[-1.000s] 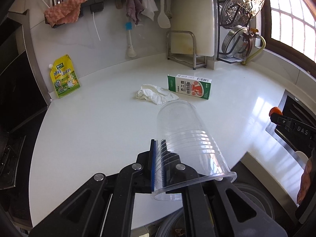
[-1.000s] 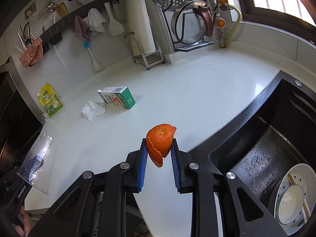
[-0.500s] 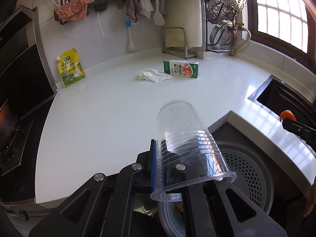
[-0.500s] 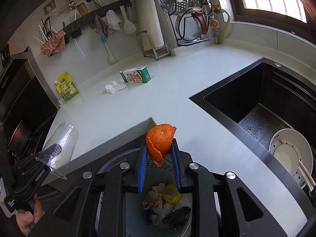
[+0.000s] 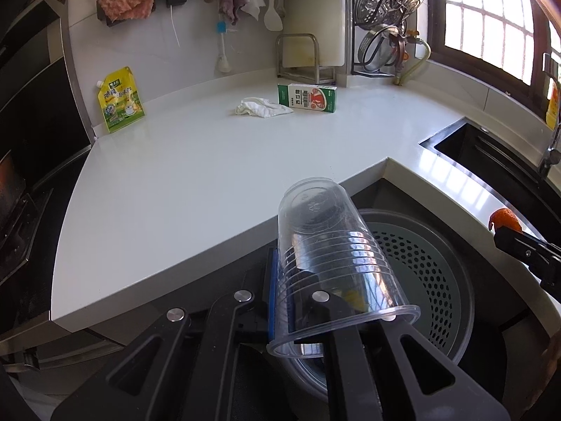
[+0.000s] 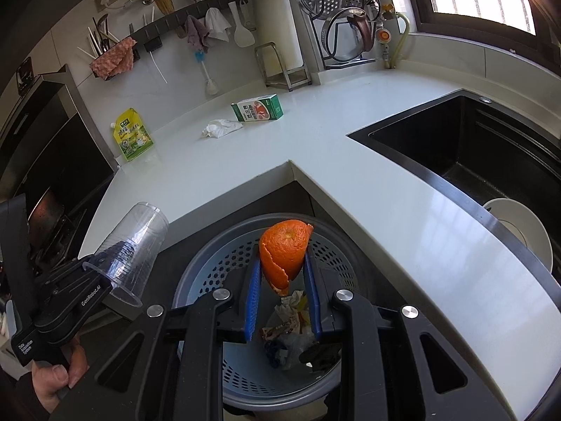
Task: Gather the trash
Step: 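Carry the clear cup and orange peel over the basket with both tools, then open both tools to drop the cup and peel into the basket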
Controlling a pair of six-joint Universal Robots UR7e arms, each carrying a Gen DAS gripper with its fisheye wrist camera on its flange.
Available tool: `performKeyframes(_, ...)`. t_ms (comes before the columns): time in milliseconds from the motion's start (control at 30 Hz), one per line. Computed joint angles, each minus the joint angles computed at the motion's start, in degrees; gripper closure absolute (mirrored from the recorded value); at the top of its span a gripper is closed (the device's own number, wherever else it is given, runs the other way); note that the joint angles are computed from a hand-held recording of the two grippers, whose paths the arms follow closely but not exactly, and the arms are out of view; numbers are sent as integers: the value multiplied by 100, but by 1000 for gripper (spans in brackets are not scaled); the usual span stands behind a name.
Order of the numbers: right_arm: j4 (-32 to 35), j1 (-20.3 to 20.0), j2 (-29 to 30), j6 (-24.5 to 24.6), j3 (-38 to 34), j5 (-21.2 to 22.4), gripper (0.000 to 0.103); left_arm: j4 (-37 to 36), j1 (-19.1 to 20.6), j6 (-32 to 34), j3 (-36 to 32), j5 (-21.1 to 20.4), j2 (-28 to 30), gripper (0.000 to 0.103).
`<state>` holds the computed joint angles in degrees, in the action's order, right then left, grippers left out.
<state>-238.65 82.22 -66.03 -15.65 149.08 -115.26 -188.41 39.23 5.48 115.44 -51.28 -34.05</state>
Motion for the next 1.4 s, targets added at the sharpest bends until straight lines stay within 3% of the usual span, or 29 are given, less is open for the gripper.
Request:
performKeyframes(400,-254,-135,692,-120,-9,167,80,198,66,-179,42,-327,163,97)
performKeyframes(800,-127,-436,853,-110,-55,241,79,645,190,-304,-87,-537,348,97)
performKeyframes(1400,11,-473,906,-84,-140,207,78,997,266,-509,-182,-566,368,95)
